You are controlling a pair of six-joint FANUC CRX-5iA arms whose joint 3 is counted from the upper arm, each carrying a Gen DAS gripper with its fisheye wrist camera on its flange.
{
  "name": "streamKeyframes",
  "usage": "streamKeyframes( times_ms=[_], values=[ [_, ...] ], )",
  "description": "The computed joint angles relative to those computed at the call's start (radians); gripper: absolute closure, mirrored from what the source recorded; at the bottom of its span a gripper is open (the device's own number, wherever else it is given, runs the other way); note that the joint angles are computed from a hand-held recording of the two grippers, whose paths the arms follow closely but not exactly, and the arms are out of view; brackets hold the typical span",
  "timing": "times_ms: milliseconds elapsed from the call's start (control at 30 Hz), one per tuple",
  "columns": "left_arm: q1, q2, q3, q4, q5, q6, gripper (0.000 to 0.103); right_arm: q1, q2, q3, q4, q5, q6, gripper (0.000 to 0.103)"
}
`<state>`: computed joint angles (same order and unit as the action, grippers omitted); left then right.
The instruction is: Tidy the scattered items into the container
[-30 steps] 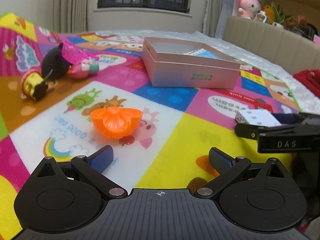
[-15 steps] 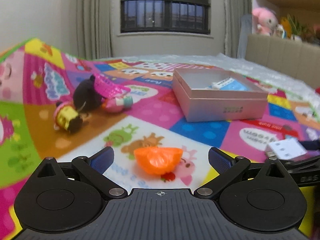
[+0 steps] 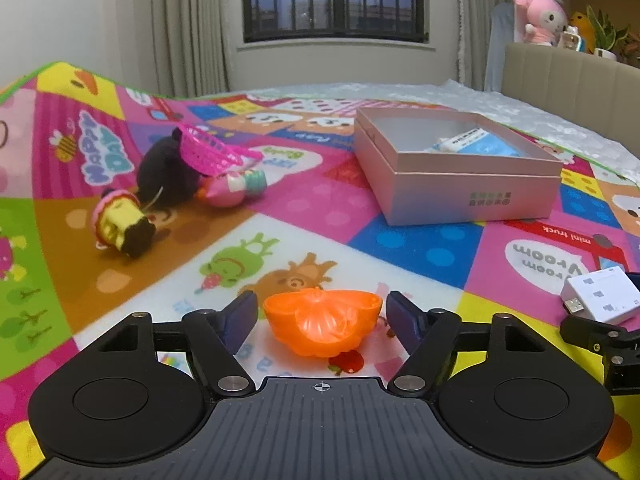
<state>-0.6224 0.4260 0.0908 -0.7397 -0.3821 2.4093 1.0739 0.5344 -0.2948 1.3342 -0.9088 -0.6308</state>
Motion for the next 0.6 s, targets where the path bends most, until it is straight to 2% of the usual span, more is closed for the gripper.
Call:
streamKeyframes(
  times_ms=[133, 333, 600],
  values=[
    [0.005, -0.004, -0.013, 0.015, 0.027, -0.026, 0.038, -0.002, -0.003, -0.005, 0.006, 0.004, -0.008, 0.000],
    [0.003, -0.021, -0.039, 0.034, 0.055, -0.059, 0.038, 0.004, 0.004, 0.008, -0.011, -0.013, 0.011, 0.000],
    [-0.007, -0.073, -0.110, 0.028, 0.110, -0.018, 0.038, 0.025, 0.048, 0.121, -0.141, -0.077, 0.214, 0.001]
  ],
)
